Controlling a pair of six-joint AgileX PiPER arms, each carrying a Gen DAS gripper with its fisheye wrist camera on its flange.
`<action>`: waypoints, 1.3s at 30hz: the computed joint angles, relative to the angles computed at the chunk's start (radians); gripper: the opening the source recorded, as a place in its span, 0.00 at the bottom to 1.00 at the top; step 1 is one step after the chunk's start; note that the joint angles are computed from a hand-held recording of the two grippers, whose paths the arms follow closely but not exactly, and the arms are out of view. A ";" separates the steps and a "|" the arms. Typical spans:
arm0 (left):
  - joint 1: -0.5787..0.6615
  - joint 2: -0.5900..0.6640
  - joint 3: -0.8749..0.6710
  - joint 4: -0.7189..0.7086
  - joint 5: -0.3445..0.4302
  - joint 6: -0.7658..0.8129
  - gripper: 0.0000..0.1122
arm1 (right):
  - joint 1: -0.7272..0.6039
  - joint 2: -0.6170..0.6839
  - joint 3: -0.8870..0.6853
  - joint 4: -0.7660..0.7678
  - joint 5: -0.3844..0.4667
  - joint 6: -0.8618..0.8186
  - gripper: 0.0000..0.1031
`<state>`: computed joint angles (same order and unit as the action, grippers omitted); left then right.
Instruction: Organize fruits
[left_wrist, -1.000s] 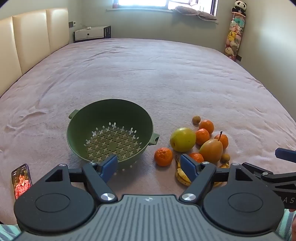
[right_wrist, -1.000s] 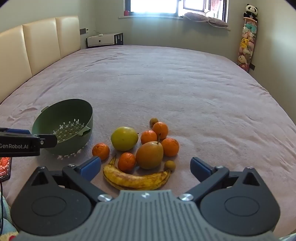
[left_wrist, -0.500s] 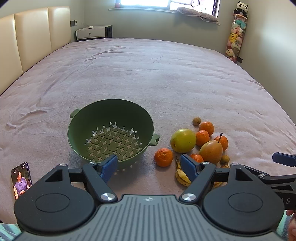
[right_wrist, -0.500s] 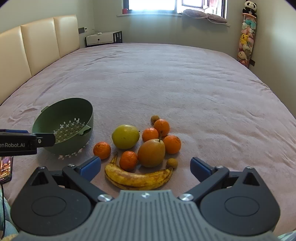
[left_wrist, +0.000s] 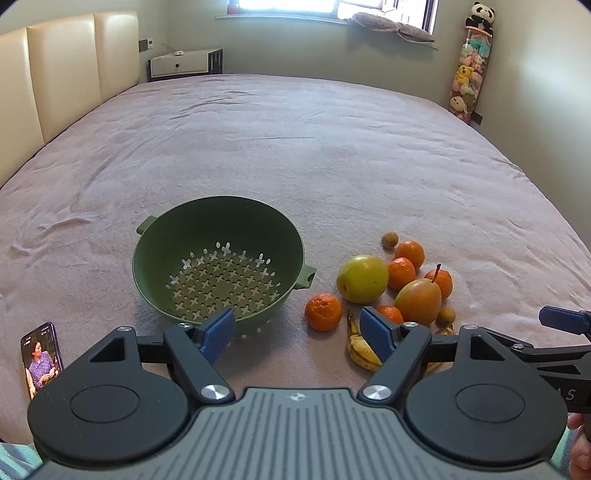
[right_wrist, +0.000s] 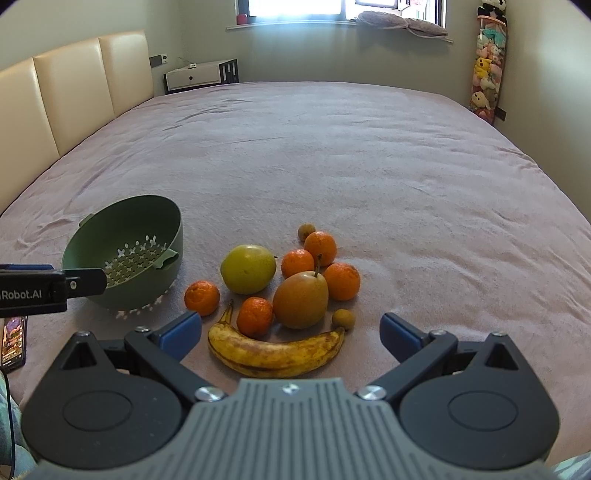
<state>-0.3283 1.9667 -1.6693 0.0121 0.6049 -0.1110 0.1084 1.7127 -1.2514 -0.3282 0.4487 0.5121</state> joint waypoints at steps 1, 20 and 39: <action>0.000 0.001 0.000 -0.001 -0.001 0.000 0.80 | 0.000 0.001 0.000 0.000 0.000 0.001 0.96; 0.000 0.000 0.002 -0.002 -0.003 -0.001 0.80 | -0.003 0.002 0.002 0.010 -0.003 -0.003 0.96; -0.001 0.002 -0.002 -0.003 0.000 -0.001 0.80 | 0.000 0.009 -0.004 0.013 0.001 -0.004 0.96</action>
<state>-0.3291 1.9683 -1.6711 0.0094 0.6050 -0.1120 0.1080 1.7217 -1.2551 -0.3152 0.4493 0.5086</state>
